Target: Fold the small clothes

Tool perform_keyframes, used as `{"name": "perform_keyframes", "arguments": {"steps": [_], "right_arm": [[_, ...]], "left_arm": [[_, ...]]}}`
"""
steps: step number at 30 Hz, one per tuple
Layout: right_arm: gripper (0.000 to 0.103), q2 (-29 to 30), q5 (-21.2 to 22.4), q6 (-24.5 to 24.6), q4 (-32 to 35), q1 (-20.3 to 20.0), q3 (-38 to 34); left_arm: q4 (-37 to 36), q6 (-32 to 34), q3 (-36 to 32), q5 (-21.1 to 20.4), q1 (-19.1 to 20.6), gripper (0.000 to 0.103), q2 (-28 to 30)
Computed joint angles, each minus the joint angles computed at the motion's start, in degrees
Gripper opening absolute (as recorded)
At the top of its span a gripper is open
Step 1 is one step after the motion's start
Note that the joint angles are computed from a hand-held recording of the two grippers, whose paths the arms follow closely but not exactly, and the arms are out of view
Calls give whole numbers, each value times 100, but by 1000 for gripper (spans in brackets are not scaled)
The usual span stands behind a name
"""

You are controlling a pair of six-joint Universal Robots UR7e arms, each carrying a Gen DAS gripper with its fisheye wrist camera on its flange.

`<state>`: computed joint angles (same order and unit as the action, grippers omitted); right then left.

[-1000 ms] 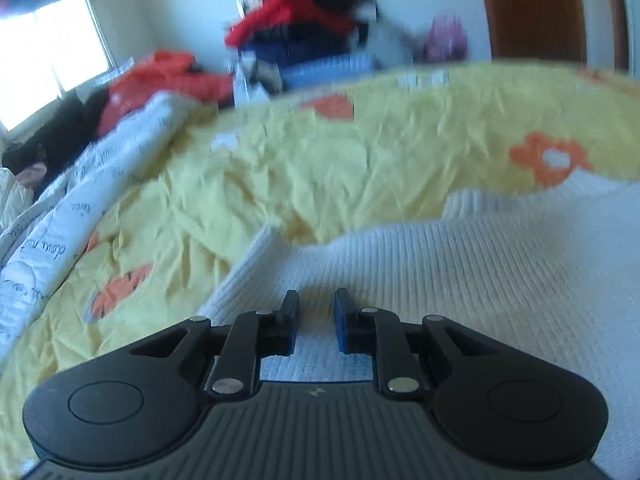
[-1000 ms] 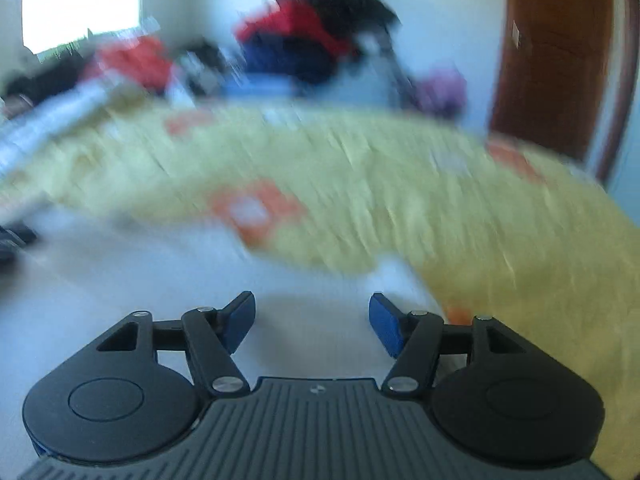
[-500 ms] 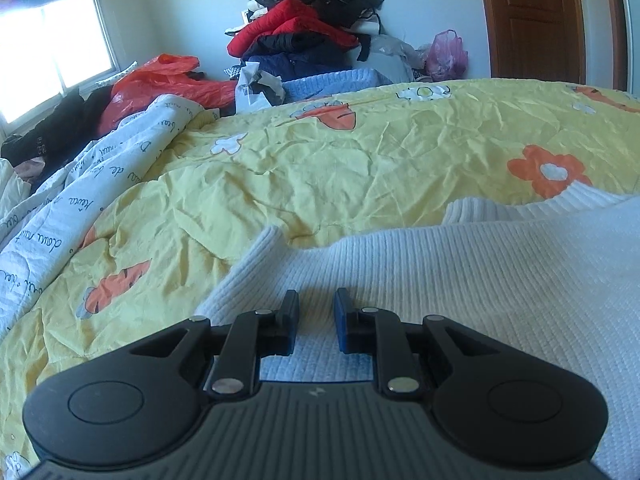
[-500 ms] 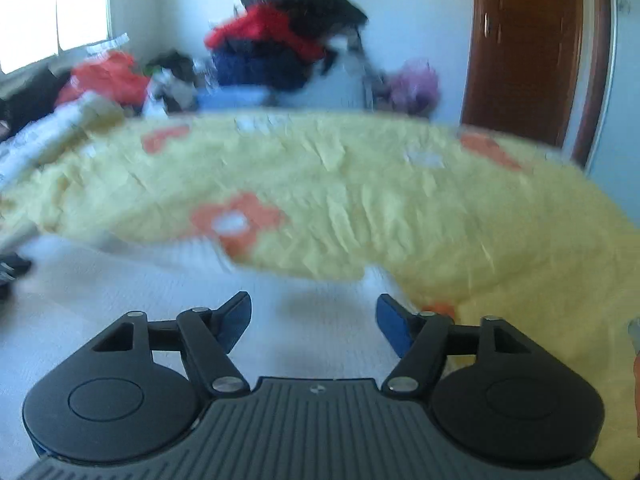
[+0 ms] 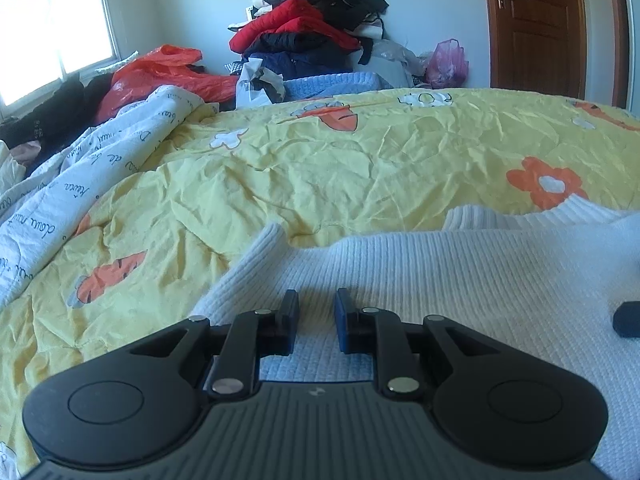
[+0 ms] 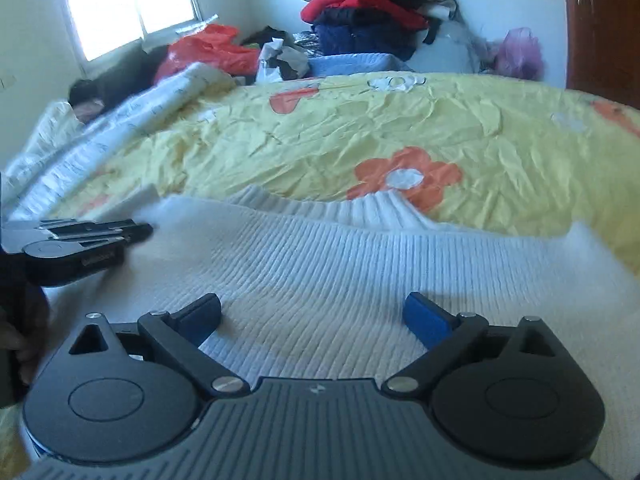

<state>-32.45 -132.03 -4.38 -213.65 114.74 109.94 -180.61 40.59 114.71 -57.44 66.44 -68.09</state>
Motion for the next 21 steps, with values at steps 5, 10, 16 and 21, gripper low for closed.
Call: {"name": "perform_keyframes", "arguments": {"steps": [5,10,16,21], "right_arm": [[98,63,-45,-43,-94,38,-10],[98,91,30,-66,-486,45,111],[98,59,180,-23,-607,9,170],[98,61,220,-6,-679,12,199]], "left_arm": [[-76,-168,144,-195,37,24,-311],[-429,-1103,842,-775,234,90,-1582],[1592,-3771,971,-1700,984,91,-2995],[2341,-4488,818,-2335,1315,90,-2943]]}}
